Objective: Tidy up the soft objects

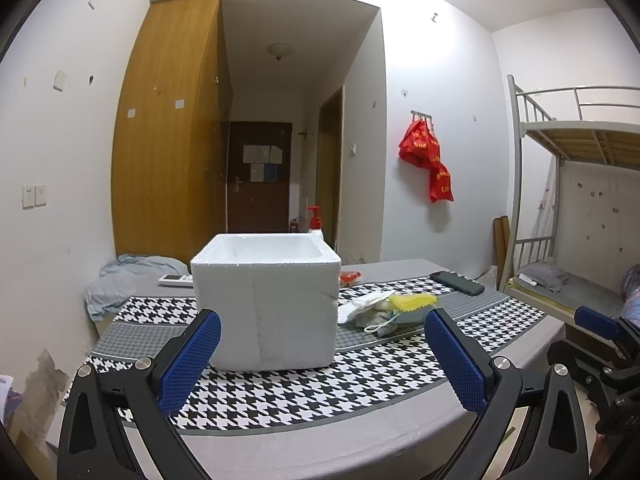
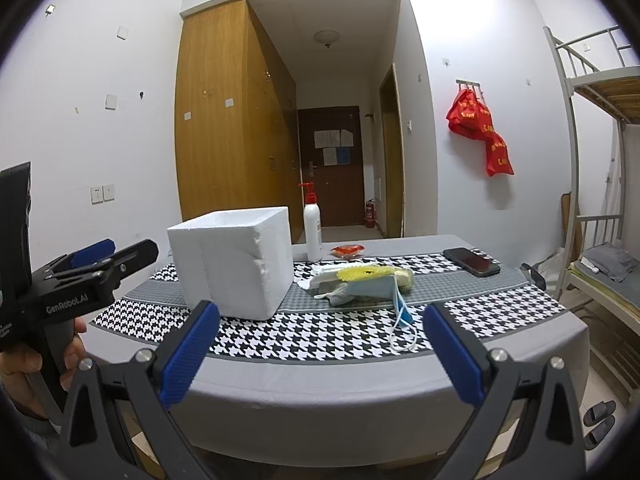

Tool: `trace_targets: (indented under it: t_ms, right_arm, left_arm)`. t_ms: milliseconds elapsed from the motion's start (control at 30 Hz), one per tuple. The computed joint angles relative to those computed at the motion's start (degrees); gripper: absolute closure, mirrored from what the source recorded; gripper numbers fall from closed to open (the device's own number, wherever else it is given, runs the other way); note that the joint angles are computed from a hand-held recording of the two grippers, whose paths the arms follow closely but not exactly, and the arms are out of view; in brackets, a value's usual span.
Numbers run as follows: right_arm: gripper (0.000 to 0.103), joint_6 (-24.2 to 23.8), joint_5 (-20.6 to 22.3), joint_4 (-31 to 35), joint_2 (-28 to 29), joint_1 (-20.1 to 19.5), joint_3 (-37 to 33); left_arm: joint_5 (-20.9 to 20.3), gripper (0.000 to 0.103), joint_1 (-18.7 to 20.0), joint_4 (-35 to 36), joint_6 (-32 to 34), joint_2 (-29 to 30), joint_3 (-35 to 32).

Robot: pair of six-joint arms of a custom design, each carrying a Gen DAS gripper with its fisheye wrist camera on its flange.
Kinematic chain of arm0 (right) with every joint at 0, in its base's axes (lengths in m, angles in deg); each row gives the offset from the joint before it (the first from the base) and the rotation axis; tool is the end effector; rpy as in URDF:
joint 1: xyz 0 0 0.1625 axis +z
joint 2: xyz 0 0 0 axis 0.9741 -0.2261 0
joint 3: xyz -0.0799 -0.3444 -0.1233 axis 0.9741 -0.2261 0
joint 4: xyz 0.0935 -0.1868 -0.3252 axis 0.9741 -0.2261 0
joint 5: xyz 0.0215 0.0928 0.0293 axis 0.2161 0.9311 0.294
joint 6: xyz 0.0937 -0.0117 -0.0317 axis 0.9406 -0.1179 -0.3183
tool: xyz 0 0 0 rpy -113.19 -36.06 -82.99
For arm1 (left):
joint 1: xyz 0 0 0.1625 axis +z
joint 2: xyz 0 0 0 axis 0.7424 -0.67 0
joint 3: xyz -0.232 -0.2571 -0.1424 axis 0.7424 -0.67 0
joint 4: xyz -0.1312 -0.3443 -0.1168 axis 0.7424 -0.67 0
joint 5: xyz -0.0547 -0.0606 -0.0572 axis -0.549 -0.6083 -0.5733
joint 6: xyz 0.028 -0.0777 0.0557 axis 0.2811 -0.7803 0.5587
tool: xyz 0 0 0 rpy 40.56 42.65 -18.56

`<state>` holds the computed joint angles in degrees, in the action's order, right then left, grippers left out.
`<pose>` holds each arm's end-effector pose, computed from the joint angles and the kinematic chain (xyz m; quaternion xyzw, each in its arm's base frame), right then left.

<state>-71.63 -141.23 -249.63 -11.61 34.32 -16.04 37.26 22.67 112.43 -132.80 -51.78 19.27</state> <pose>0.3526 -0.6836 -0.0168 0.2110 -0.7267 0.5821 0.2978 -0.0994 -0.7343 0.3009 0.3677 0.7565 -0.5165 0.1605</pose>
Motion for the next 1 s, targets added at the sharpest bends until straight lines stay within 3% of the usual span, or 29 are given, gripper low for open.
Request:
trace_targets:
  t_ms: [467,733,933,1000]
  right_arm:
    - [0.0,0.79,0.67,1.2,-0.1,-0.19,-0.07]
    - [0.0,-0.59,0.18,2.51,1.7,-0.07,-3.53]
    - [0.0,-0.22,-0.41,2.37,1.16,-0.41,-3.14]
    - [0.0,0.12,-0.66,2.89,1.15,-0.59,-3.58]
  left_arm:
    - [0.35,0.001,0.1,-0.16,0.3,-0.51,1.08]
    - [0.52,0.001,-0.13,-0.28,0.82,-0.97,1.9]
    - [0.73,0.001,-0.27,3.46,0.97,2.09,-3.75]
    - [1.11,0.001,-0.38,7.08,1.05,5.24,-9.95]
